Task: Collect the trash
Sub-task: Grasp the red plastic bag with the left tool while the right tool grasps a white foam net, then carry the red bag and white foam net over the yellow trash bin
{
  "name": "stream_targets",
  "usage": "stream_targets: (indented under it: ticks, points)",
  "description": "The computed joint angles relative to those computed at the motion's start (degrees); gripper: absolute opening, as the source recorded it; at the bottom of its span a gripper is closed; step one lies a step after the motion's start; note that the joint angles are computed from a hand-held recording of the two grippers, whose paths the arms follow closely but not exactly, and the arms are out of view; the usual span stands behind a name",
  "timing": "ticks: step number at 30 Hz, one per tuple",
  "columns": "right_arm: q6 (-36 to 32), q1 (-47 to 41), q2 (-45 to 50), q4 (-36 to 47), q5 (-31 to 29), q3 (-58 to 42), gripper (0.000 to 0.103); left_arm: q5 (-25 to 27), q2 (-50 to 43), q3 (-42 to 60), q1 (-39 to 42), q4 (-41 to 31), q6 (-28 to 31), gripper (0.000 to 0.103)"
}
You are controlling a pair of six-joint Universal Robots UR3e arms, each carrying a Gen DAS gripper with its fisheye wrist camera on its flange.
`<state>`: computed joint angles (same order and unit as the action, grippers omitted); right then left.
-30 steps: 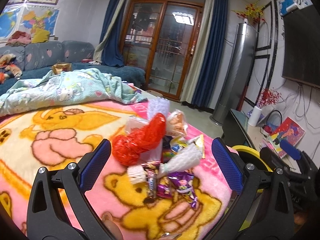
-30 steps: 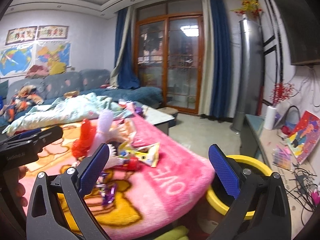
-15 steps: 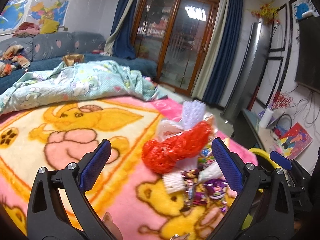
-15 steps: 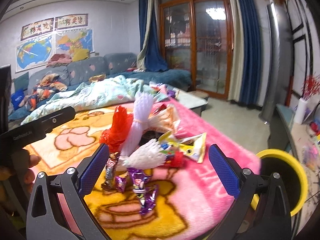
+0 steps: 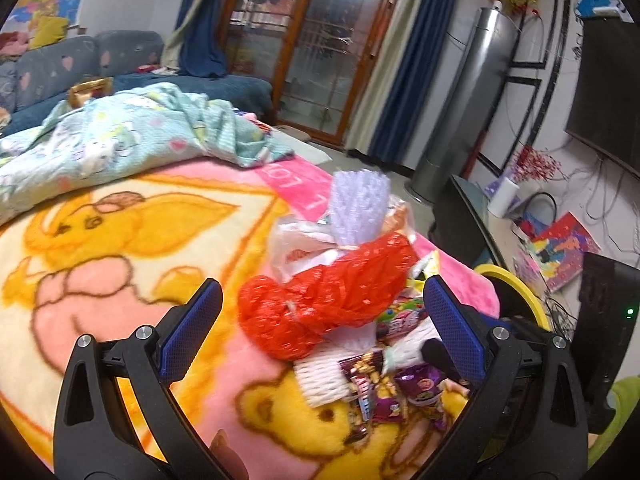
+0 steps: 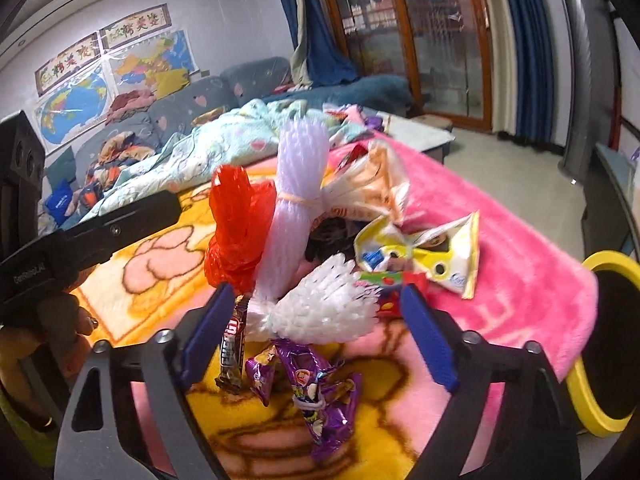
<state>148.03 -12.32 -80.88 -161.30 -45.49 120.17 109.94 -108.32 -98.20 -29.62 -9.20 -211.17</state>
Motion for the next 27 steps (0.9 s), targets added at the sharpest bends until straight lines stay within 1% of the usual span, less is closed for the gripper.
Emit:
stream_targets:
  ticks: [1, 2, 3, 4, 5, 7, 8, 10, 11, 12, 13, 14, 15, 16, 19, 23, 27]
  points:
    - [-0.44, -0.01, 0.43, 1.37, 0.27, -0.50, 0.064, -0.60, -0.92, 1.37, -0.01, -0.51, 0.90, 0.092]
    - [-0.75, -0.11, 0.65, 2.40, 0.43, -0.70, 0.060, -0.85, -2.02, 2.87, -0.17, -0.98, 1.69, 0.092]
    - [-1.04, -0.10, 1.16, 3.56, 0.63, -1.52, 0.053, -1.13, -2.83, 4.08, -0.07, -1.58, 2.18, 0.092]
    - [-1.86, -0.48, 1.16, 5.14, 1.30, -1.74, 0.044, -1.55, -3.47, 5.00, 0.09, -2.12, 2.38, 0.091]
    - [-2.72, -0.88, 1.09, 6.44, 1.98, -1.87, 0.041, -1.99, -3.97, 5.75, 0.31, -2.75, 2.26, 0.089]
    - [-3.38, -1.18, 0.95, 7.11, 2.94, -1.75, 0.033, -3.03, -5.02, 7.80, 1.08, -5.37, 1.36, 0.078]
    - [-4.08, -1.68, 0.57, 7.56, 3.71, -1.29, 0.032, -3.56, -5.35, 8.47, 1.60, -6.55, 0.66, 0.075]
    - [-4.49, -1.65, 0.51, 9.15, 4.18, -2.04, 0.029, -5.37, -5.34, 8.15, 2.66, -6.64, -0.04, 0.063]
    - [-5.11, -2.08, 0.11, 10.04, 4.79, -1.81, 0.028, -5.72, -5.26, 7.80, 2.89, -6.52, -0.18, 0.059]
    - [-5.36, -2.19, 0.12, 10.67, 5.16, -2.14, 0.027, -6.10, -5.32, 7.89, 3.18, -7.05, -0.33, 0.049]
    - [-5.60, -2.26, 0.30, 11.29, 5.57, -2.63, 0.027, -6.35, -5.16, 7.52, 3.35, -6.96, -0.51, 0.035]
    - [-6.20, -2.51, 0.15, 12.40, 6.08, -2.92, 0.027, -6.88, -4.85, 6.90, 3.64, -6.58, -0.87, 0.028]
    - [-6.27, -2.50, 0.10, 13.18, 6.44, -3.45, 0.027, -7.24, -4.69, 6.65, 3.73, -6.34, -1.15, 0.018]
    - [-6.49, -2.78, -0.15, 13.34, 6.79, -3.31, 0.027, -7.76, -4.27, 6.12, 3.93, -6.07, -1.28, 0.013]
    - [-7.12, -3.63, -0.74, 14.21, 7.93, -3.44, 0.027, -7.61, -3.10, 4.83, 3.81, -5.07, -1.53, 0.007]
    - [-8.21, -5.17, -1.87, 15.02, 9.43, -3.38, 0.026, -6.16, -1.39, 3.38, 2.99, -3.39, -2.28, 0.005]
    - [-11.14, -6.90, -3.98, 20.91, 11.20, -4.66, 0.026, -4.41, 0.75, 2.09, 1.94, -1.61, -2.51, 0.004]
